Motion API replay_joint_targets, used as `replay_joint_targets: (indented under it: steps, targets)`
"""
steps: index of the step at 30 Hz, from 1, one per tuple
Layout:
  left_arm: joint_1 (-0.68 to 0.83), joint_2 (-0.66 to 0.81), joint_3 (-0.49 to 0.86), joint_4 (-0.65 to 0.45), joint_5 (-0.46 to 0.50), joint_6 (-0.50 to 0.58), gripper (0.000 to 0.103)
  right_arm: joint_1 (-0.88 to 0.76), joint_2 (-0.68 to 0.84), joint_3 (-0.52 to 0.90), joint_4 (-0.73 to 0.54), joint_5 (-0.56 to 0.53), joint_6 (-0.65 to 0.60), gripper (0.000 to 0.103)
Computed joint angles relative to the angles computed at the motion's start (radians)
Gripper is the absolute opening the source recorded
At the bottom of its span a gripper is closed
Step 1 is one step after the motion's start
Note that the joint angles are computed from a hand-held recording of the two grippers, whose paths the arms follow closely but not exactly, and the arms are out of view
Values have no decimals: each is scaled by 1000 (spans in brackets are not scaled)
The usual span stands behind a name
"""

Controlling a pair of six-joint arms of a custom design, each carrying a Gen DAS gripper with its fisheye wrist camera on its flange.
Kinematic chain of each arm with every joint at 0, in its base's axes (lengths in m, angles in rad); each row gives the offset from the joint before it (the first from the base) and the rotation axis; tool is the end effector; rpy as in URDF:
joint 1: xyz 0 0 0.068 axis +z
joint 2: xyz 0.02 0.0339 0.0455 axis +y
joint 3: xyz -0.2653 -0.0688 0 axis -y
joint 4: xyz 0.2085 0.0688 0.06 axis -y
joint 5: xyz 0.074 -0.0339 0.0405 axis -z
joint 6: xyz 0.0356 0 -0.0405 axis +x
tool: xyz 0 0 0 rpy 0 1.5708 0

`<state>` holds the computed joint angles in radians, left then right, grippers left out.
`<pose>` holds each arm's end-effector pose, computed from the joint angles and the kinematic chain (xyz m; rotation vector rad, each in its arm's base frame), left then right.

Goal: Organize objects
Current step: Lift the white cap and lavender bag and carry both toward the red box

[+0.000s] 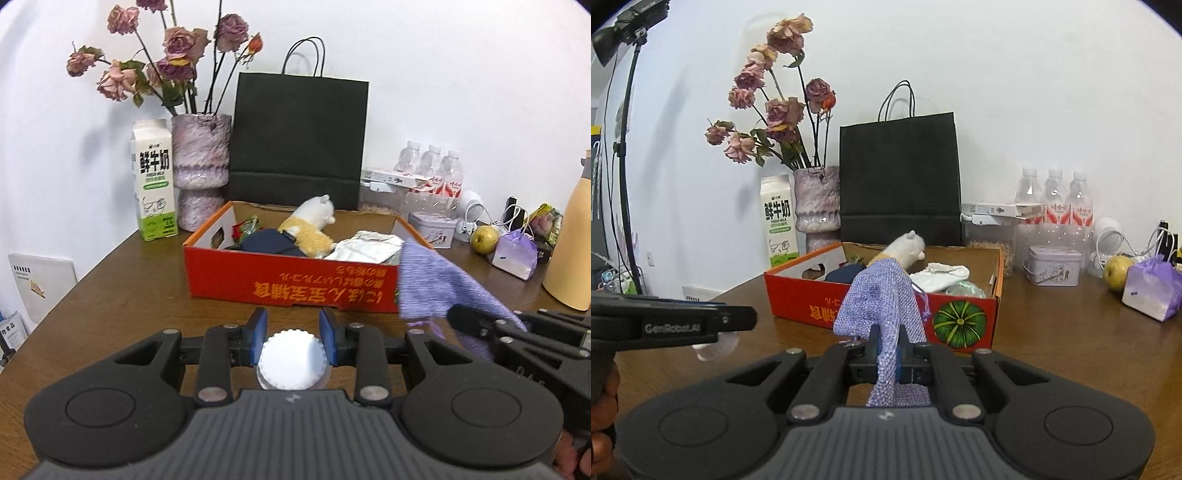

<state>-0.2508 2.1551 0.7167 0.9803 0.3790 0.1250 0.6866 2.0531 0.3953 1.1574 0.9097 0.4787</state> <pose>0.3352 -0.0995 0.0887 0.6111 1.9301 -0.4634 0.2257 0.1487 0.0896 0.3320 1.8428 -0.1477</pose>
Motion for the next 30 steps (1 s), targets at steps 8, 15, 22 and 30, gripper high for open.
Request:
replay_joint_targets:
  steps: [8,15,22,30]
  targets:
    - [-53,-31,56,-51,-67,-43,32,-42,-28,44,-19,-31,-95,5]
    - [-85,-14,151,-101,-124,-103,32,-99,-13,98,17,-63,-185,5]
    - [-99,29,267,-152,-157,-153,32,-158,32,160,57,-112,-261,5]
    - [-121,93,403,-226,-180,-171,32,-221,80,235,59,-184,-280,5]
